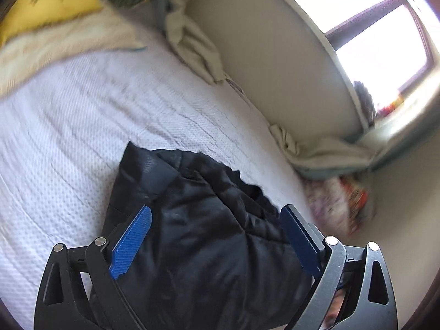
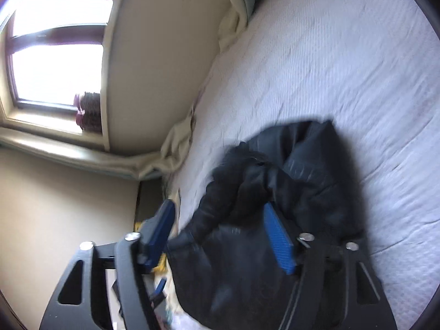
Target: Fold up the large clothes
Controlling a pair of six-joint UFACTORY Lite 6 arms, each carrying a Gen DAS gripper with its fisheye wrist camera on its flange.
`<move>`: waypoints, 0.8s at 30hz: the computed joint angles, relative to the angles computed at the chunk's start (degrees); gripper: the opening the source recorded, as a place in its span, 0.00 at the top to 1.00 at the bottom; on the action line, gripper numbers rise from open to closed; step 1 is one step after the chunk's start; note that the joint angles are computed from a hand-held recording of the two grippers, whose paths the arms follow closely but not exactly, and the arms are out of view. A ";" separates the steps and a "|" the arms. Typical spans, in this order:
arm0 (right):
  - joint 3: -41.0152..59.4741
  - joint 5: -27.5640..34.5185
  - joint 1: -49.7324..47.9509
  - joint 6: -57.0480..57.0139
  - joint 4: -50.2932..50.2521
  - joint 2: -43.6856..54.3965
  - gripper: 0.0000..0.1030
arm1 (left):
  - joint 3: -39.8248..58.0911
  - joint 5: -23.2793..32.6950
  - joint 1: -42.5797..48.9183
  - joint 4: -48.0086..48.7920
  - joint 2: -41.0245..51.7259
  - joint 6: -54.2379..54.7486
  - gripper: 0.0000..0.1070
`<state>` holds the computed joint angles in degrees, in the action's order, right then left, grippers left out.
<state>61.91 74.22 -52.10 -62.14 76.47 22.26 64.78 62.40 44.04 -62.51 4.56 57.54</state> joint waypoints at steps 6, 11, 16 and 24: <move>-8.32 -7.47 -2.38 -8.03 -2.17 -22.39 0.31 | -19.89 -9.96 -14.46 1.69 -24.54 8.68 0.10; -24.17 -27.14 15.64 -12.67 -15.38 -52.38 0.72 | -29.35 -29.32 -34.69 15.10 -33.63 -0.53 0.10; -31.87 -50.76 34.28 1.88 -31.06 -56.45 0.79 | -29.51 -39.18 -31.65 17.02 -28.27 0.87 0.10; -23.71 -55.84 29.36 -8.72 -21.67 -30.56 0.84 | -19.85 -38.27 -23.44 20.32 -7.46 -1.12 0.20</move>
